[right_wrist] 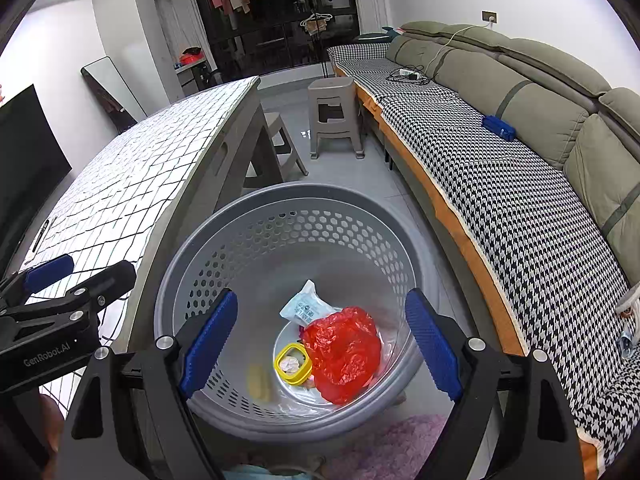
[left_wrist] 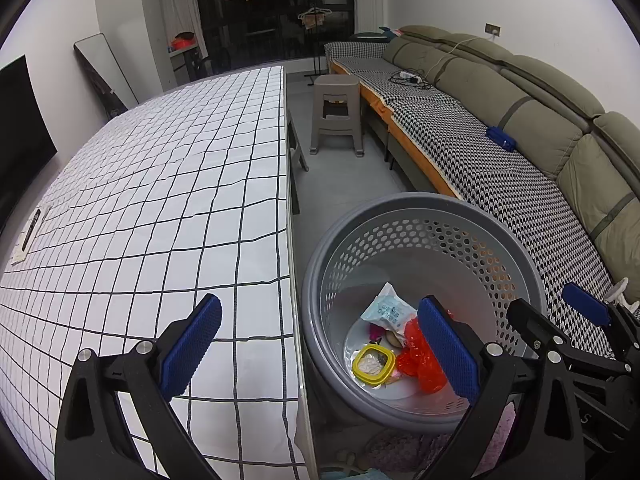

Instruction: Collect trash

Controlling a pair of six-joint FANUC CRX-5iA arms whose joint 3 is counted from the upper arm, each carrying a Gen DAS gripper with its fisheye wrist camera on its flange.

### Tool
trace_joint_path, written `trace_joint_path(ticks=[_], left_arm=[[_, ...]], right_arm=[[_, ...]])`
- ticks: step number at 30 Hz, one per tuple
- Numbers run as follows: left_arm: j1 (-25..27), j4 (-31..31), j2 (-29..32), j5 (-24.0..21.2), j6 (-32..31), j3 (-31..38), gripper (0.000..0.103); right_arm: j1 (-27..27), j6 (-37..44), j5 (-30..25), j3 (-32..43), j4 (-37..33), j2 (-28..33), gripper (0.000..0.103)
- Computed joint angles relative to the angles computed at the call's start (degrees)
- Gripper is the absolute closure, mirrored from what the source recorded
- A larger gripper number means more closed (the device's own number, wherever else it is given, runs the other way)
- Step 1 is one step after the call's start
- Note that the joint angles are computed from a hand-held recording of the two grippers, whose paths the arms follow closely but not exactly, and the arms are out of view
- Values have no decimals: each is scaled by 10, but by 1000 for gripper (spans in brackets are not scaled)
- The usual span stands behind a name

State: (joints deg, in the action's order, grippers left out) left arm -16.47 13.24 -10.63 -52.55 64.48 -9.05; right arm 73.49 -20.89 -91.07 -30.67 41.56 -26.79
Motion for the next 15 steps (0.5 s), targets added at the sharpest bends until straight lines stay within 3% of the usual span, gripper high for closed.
trace_joint_path(ticks=[15], left_arm=[[-2,-1,-1,2,-2,0,6]], right_arm=[[1,0,-1,0,1,1,21]])
